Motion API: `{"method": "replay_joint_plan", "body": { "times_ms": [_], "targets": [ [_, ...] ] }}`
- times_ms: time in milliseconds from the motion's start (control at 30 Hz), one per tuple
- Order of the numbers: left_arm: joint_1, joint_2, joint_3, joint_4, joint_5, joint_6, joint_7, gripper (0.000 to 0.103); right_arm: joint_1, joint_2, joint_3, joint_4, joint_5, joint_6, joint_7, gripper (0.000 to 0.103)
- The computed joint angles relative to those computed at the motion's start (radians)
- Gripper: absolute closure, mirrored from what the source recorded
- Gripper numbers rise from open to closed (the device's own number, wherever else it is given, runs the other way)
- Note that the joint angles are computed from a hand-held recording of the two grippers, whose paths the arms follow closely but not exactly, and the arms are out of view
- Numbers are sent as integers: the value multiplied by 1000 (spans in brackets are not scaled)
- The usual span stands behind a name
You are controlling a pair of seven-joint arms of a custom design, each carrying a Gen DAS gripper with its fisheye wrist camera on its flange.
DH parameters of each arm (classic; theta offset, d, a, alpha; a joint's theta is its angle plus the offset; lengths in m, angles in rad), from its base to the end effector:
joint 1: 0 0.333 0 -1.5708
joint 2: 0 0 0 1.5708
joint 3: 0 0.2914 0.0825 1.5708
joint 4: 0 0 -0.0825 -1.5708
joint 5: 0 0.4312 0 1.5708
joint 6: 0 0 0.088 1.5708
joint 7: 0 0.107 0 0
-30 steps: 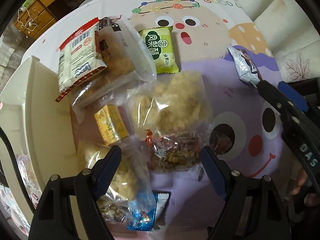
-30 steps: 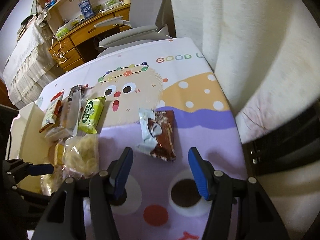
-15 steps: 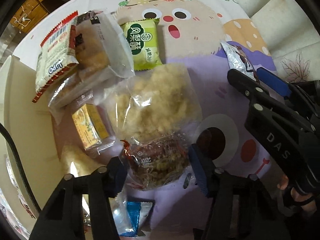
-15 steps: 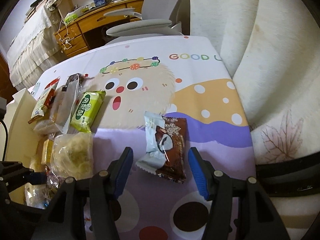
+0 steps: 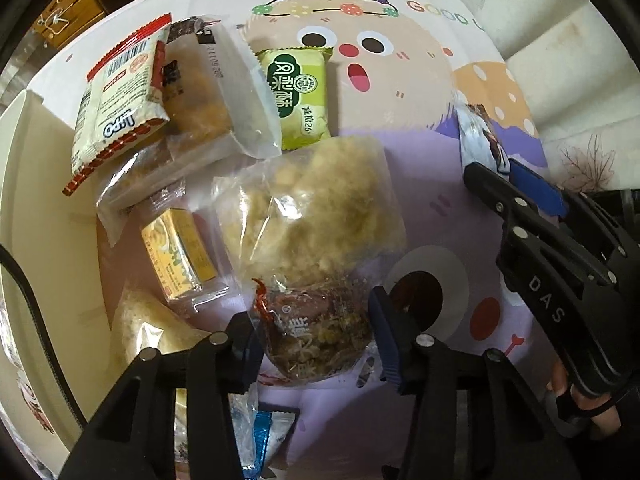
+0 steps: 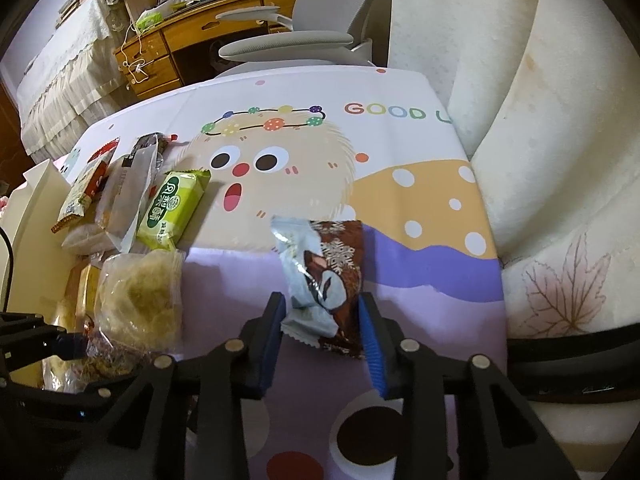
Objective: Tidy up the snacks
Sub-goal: 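Grasp the brown nut bag with left tool while right tool grasps the chocolate pastry packet, then lift and carry the nut bag with left tool while right tool carries the pastry toward the tray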
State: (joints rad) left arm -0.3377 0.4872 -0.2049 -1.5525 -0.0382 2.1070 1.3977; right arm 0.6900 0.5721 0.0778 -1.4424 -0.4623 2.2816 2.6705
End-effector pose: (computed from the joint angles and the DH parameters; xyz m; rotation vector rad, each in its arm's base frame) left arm 0.6298 -0.3617 0.3363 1.7809 -2.4775 0.1876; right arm 0.5653 0.5172 0.3456 -1.8821 2.0667 -0.4328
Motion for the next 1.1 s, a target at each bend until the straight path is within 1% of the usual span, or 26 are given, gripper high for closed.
{"method": "replay_joint_plan", "body": {
  "times_ms": [33, 133, 300, 433, 567, 767, 867, 967, 1100],
  "targets": [
    [3, -2, -1, -4, -6, 3, 0, 58, -2, -2, 2, -2, 4, -2, -2, 71],
    [8, -14, 4, -17, -9, 5, -12, 58, -12, -20, 12, -18, 27, -4, -14, 73],
    [26, -69, 1, -68, -26, 24, -14, 58, -25, -52, 25, -57, 65, -8, -11, 75],
    [36, -115, -2, -103, -37, 30, -13, 58, -33, -101, 39, -118, 96, 4, 21, 75],
    [46, -179, -8, -156, -52, 48, -17, 58, -36, -149, 52, -169, 112, 1, 49, 76],
    [58, -316, -20, -283, -90, 103, -32, 58, -38, -233, 75, -255, 126, 5, 104, 76],
    [55, -373, -23, -332, -75, 118, -60, 58, -27, -259, 85, -263, 114, -59, 121, 76],
    [56, -407, -26, -363, -67, 137, -83, 58, -28, -303, 99, -311, 118, -44, 137, 76],
    [64, -497, -30, -450, -90, 185, -89, 58, -26, -344, 115, -351, 113, -42, 138, 76]
  ]
}}
